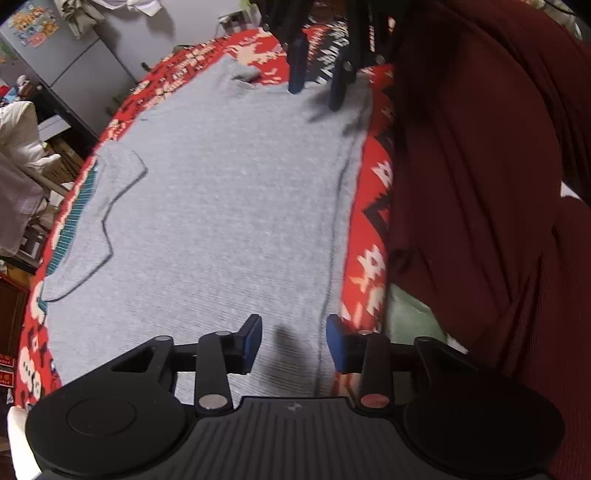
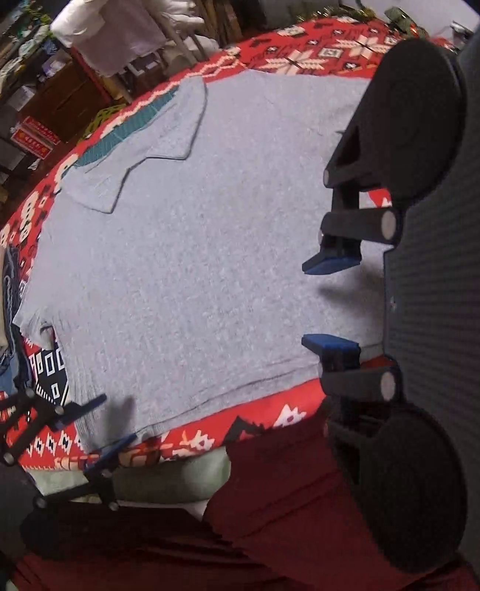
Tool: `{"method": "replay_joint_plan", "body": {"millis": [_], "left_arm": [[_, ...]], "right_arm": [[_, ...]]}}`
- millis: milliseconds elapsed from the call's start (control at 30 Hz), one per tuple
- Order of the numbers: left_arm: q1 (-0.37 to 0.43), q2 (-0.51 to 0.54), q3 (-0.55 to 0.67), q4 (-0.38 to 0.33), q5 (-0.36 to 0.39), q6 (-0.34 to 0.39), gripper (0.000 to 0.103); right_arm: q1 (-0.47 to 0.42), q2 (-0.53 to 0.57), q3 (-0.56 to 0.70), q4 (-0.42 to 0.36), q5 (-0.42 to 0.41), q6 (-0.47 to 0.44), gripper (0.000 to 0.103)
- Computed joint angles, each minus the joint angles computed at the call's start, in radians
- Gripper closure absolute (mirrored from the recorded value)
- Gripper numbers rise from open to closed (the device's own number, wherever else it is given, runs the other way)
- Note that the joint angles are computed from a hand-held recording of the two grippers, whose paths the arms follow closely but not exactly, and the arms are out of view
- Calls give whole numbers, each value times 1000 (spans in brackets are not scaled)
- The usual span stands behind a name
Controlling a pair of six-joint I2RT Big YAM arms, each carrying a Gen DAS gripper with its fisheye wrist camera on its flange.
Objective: Fold clothes
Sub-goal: 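Close the left gripper on the shirt side edge while the right gripper approaches open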
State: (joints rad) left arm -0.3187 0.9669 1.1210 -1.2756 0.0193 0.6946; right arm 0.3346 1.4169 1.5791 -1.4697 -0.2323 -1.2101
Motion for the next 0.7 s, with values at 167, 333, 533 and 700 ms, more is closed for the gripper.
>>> {"method": "replay_joint_plan", "body": {"millis": [167,333,533,700], "left_arm": [[-49,-11,-32,21,-68,27,64],[-92,-12,-56,34,-126,50,64],[-108,-14,-70,70,-161,23,86],[-125,-34,-84,78,-172,39,94]], "right_arm": [[1,19,10,-15,11,19,64],[4,13,-2,-12,14,31,64],[8,10,-11,-2,19,52,63],[6,5,-25,6,14,57,62]]}}
